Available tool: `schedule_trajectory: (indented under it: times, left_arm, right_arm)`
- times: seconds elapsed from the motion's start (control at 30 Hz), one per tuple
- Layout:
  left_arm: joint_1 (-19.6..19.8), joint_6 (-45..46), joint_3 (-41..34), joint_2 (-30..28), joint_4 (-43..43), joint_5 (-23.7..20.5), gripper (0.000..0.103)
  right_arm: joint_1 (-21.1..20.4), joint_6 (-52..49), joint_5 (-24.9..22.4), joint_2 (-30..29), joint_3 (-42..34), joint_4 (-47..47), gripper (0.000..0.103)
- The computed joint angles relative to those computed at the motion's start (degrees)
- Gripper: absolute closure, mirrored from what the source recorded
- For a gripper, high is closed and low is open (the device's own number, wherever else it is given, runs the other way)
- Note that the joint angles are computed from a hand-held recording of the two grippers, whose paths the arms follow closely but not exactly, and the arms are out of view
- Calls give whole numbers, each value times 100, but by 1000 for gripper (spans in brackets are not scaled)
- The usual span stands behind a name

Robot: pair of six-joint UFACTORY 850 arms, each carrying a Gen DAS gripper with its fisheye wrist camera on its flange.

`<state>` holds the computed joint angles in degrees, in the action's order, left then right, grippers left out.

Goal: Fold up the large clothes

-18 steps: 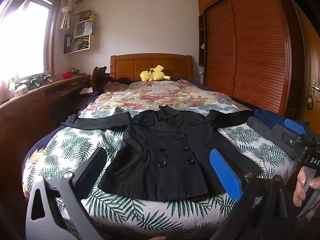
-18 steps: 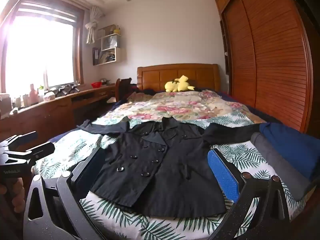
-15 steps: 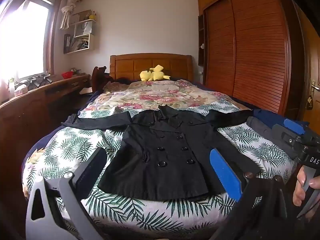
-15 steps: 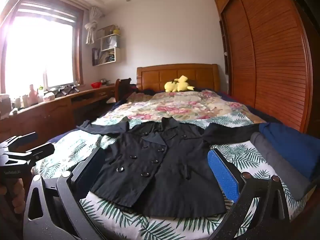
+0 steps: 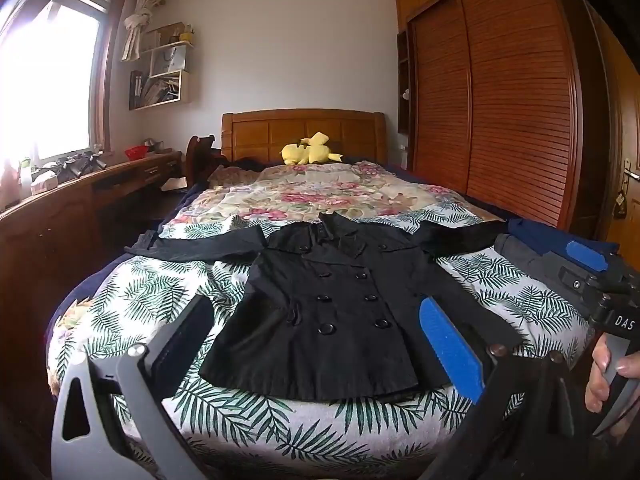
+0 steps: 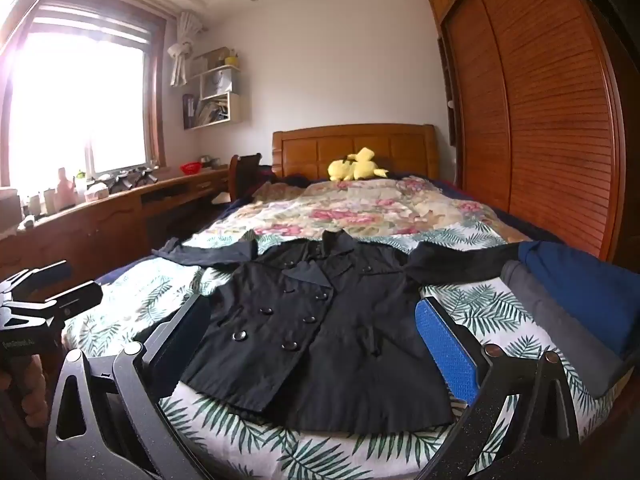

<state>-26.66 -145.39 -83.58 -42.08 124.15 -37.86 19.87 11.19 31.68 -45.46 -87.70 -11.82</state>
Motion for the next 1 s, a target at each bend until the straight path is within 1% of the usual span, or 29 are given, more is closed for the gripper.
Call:
schedule_trajectory:
  times: [1.0]
  left_arm:
    - [-38,83,35,51,-70,-62,0]
  right_arm:
    - [4,38,-54,-21,-32,-21,0]
